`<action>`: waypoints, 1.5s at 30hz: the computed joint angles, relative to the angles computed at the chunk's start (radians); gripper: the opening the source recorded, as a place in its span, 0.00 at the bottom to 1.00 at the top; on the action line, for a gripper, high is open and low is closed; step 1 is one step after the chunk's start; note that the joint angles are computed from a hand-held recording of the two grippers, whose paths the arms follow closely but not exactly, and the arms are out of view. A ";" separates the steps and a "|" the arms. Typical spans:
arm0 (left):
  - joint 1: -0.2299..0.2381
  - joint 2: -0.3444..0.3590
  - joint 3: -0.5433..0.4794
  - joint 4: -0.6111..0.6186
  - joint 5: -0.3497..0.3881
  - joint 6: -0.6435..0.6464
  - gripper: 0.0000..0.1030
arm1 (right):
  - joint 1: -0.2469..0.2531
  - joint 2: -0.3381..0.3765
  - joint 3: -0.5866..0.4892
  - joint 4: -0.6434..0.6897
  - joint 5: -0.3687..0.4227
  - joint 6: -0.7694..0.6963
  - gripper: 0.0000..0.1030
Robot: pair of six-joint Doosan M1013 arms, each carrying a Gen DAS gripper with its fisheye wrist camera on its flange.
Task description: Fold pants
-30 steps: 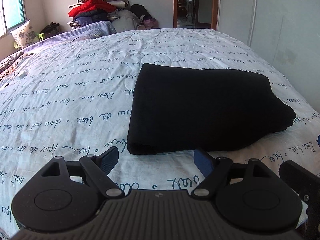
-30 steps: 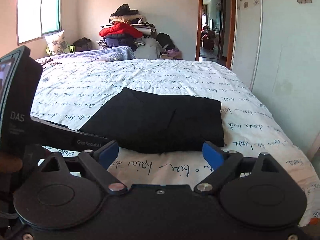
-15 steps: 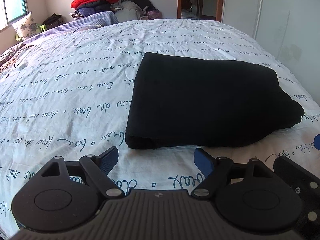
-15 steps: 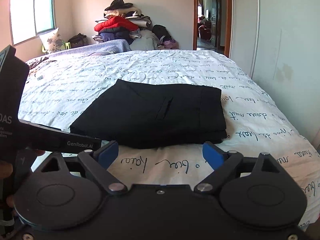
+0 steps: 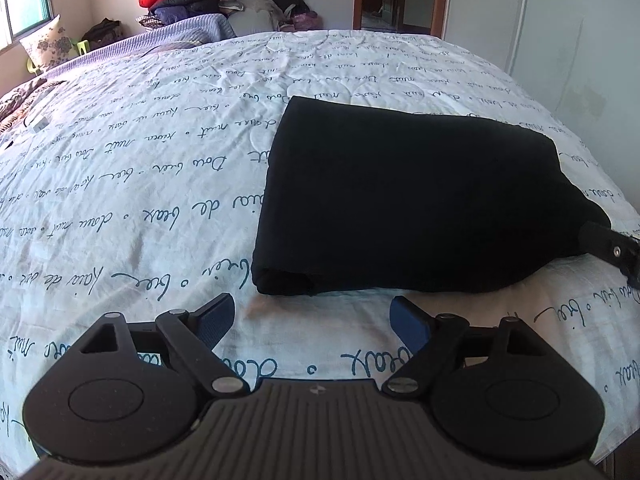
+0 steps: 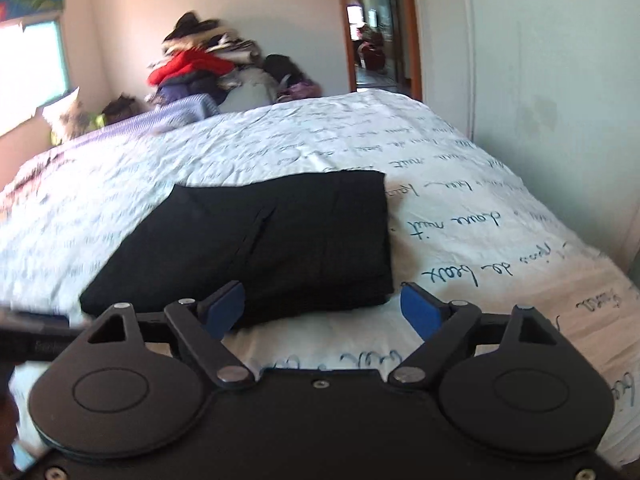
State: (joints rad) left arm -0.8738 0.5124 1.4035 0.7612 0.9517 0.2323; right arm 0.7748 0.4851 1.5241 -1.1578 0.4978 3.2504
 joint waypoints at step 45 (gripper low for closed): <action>-0.031 0.007 0.000 0.032 0.059 -0.036 0.85 | 0.076 0.006 -0.031 0.190 0.044 -0.342 0.81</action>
State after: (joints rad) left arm -0.9052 0.5193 1.4032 0.7935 1.0105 0.1965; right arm 0.8513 0.4913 1.4927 -0.9674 0.5418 2.9082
